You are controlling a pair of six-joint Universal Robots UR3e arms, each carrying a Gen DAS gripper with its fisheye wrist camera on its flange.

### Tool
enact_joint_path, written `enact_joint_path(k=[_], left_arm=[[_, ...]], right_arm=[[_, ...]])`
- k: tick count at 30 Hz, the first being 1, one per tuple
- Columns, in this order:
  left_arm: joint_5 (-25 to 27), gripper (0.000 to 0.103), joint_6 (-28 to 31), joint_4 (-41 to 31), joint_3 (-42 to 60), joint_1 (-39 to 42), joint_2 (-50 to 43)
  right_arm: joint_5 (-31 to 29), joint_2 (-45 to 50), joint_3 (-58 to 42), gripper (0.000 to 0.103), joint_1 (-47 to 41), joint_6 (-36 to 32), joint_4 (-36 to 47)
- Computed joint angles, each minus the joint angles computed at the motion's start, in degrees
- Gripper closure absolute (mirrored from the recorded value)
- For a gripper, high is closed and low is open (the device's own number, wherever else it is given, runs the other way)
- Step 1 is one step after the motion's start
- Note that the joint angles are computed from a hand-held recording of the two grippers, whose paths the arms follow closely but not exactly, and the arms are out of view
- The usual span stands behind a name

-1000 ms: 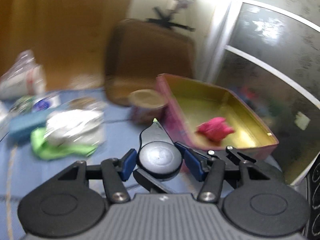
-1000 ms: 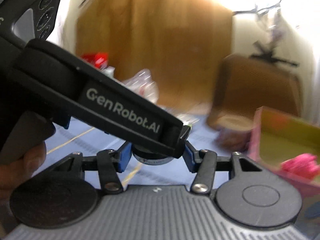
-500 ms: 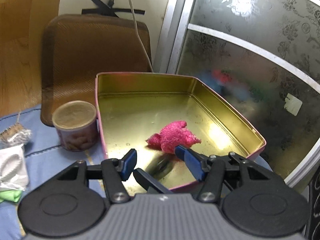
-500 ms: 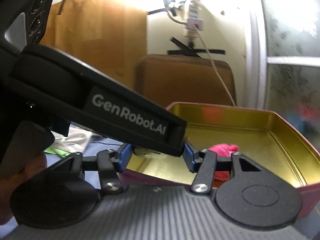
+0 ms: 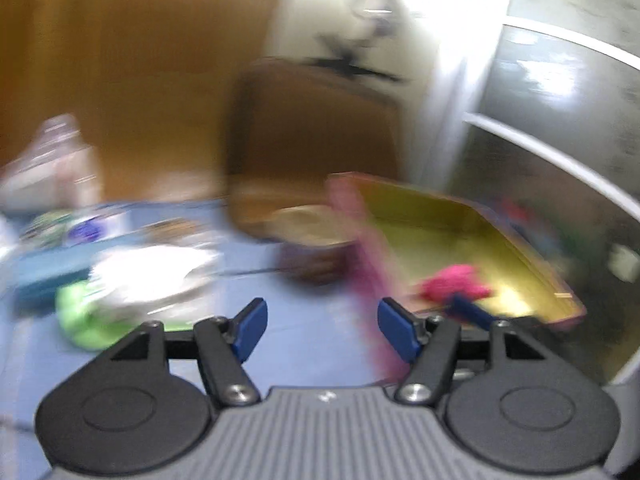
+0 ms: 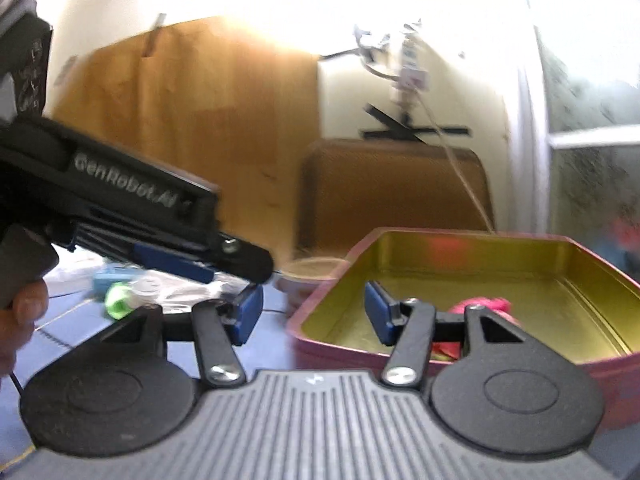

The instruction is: Organize soft objects

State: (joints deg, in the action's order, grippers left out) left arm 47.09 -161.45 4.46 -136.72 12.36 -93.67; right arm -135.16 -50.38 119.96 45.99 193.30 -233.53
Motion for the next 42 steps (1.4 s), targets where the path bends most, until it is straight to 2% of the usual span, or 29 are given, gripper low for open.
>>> enact_joint_path(k=[3, 5, 8, 11, 14, 15, 16, 17, 19, 21, 22, 23, 25, 30, 33, 35, 38, 41, 42], left_arm=[[3.28, 0.040, 0.33, 3.29, -2.57, 5.98, -3.06], [7.88, 0.040, -0.69, 7.29, -2.65, 7.78, -6.73], [12.69, 0.041, -1.91, 14.40, -1.68, 9.73, -13.06], [13.67, 0.040, -3.09, 25.43, -2.49, 10.75, -19.46], [14.42, 0.039, -2.56, 26.24, -1.92, 9.77, -20.31], [14.51, 0.039, -2.07, 26.73, -2.06, 9.73, -20.62], [14.81, 0.039, -2.05, 26.76, -1.79, 9.50, -20.84], [15.01, 0.039, -2.26, 26.82, -2.08, 9.31, -20.52], [14.76, 0.038, -2.56, 26.99, -2.28, 9.31, -20.54], [14.28, 0.037, -2.64, 27.47, -3.05, 9.69, -20.43], [14.06, 0.037, -2.54, 27.70, -3.45, 9.88, -20.33], [14.15, 0.036, -2.67, 27.74, -3.51, 9.78, -20.26], [13.87, 0.033, -2.72, 27.76, -3.68, 9.94, -20.21], [12.79, 0.032, -2.67, 27.63, -4.19, 10.82, -19.89], [13.23, 0.031, -2.23, 27.71, -4.41, 10.53, -19.68], [13.14, 0.025, -1.69, 27.12, -4.28, 10.42, -19.46], [13.11, 0.023, -1.67, 26.44, -4.10, 10.41, -19.18], [12.82, 0.022, -1.89, 26.60, -4.29, 10.84, -19.16], [12.79, 0.021, -1.97, 26.76, -4.49, 10.96, -19.08]], right_arm=[[3.77, 1.76, -5.21, 0.045, 0.14, -1.98, 3.82], [8.01, 1.06, -7.20, 0.046, -0.83, -0.84, 8.77], [15.28, -0.42, -9.93, 0.059, -3.08, 1.34, 16.47], [20.27, 0.20, -14.58, 0.065, -5.03, 2.47, 22.68], [25.50, 0.74, -19.84, 0.064, -8.73, 5.45, 29.18], [27.33, 0.92, -20.82, 0.057, -10.05, 7.97, 30.54], [29.92, 0.82, -21.56, 0.042, -12.13, 11.38, 31.78], [32.04, 1.51, -23.27, 0.031, -14.07, 15.07, 33.19], [36.06, 3.41, -26.55, 0.024, -17.17, 20.31, 35.63], [42.50, 5.19, -28.80, 0.025, -20.36, 23.80, 37.27], [45.79, 5.55, -28.92, 0.036, -21.60, 25.07, 37.55], [48.84, 5.46, -27.98, 0.064, -22.61, 26.46, 36.47], [50.69, 3.06, -23.21, 0.079, -22.93, 29.07, 32.48], [48.29, -5.35, -6.13, 0.086, -19.11, 26.33, 21.83], [44.37, -9.28, 5.11, 0.087, -15.04, 25.51, 14.52], [41.86, -10.10, 11.11, 0.087, -12.57, 27.31, 8.38], [38.55, -10.25, 15.70, 0.087, -9.72, 29.72, 2.91], [32.67, -9.88, 15.35, 0.085, -6.74, 28.19, 3.07], [31.11, -9.80, 13.71, 0.081, -6.16, 28.19, 5.52]])
